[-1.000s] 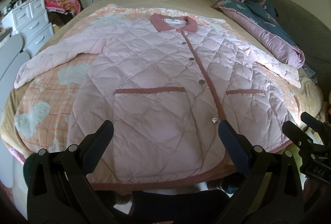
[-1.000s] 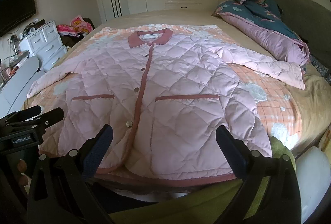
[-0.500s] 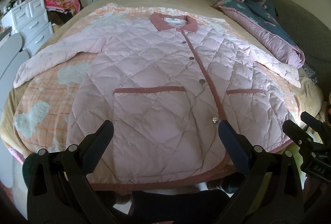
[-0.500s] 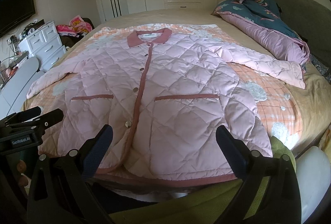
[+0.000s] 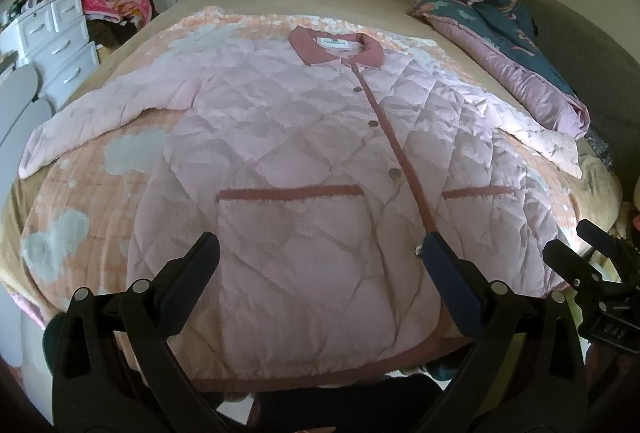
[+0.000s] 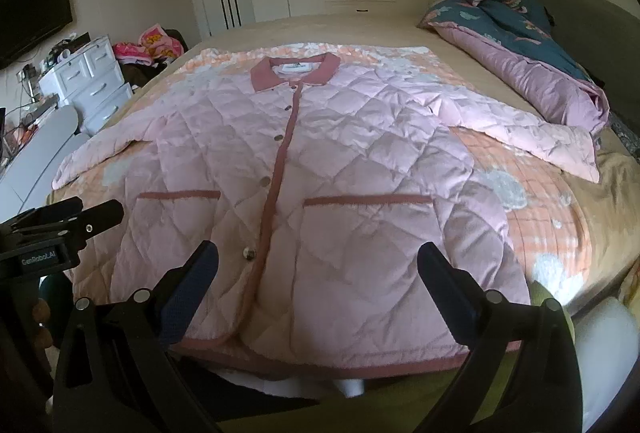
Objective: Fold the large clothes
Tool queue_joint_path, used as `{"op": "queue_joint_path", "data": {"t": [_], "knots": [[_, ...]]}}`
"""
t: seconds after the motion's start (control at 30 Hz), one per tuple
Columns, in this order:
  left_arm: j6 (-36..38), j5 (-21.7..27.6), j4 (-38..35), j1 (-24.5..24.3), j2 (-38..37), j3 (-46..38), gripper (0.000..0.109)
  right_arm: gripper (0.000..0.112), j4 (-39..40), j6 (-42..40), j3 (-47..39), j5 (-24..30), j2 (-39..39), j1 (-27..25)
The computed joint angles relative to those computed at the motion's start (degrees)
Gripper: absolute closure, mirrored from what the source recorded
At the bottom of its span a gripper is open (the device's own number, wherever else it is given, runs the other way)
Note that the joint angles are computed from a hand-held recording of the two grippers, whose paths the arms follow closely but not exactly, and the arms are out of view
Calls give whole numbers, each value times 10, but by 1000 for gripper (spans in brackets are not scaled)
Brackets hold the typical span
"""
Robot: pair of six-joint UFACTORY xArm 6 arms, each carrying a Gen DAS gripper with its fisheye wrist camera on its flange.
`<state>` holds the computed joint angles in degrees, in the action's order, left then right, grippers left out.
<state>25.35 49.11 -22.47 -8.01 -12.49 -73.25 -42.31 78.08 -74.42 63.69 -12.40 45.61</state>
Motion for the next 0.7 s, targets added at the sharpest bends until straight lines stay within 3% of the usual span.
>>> {"op": "queue_joint_path", "data": {"t": [0.7], "knots": [[-56, 35, 30, -10, 138, -164, 14, 13, 40, -84, -36, -58, 34, -94]]}}
